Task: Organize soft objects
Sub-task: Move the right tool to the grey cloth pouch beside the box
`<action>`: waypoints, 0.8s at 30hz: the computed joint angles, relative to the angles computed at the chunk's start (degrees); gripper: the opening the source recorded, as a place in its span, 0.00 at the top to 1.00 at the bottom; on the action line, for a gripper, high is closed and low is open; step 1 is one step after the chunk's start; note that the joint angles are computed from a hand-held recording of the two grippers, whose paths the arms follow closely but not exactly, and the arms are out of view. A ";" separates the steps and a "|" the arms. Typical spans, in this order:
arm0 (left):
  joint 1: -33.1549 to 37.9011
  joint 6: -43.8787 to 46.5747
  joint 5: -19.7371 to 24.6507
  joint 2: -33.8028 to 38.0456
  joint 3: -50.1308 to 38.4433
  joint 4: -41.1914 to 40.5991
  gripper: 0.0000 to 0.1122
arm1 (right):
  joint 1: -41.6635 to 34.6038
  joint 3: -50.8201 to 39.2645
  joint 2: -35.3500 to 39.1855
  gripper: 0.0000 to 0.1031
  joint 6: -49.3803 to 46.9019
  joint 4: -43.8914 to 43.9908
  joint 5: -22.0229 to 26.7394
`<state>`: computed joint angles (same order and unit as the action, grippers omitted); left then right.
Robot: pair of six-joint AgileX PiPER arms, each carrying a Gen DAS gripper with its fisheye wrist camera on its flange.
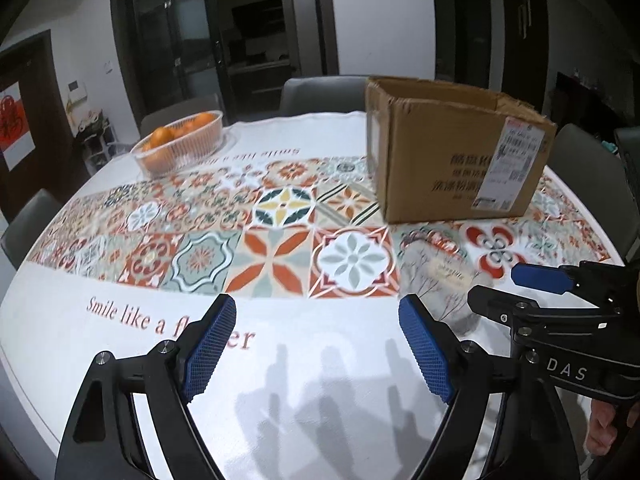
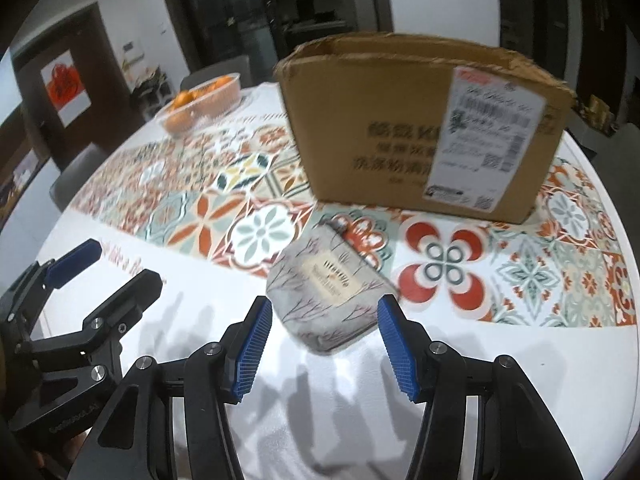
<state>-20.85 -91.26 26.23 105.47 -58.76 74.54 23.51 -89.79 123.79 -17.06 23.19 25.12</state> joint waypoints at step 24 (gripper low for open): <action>4.20 4.51 -1.39 3.80 -1.42 -6.45 0.24 | 3.90 -17.58 13.08 0.45 3.82 -10.16 8.99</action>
<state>-16.65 -86.75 24.85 109.26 -60.18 68.09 27.41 -107.38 136.86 -13.24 13.03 34.11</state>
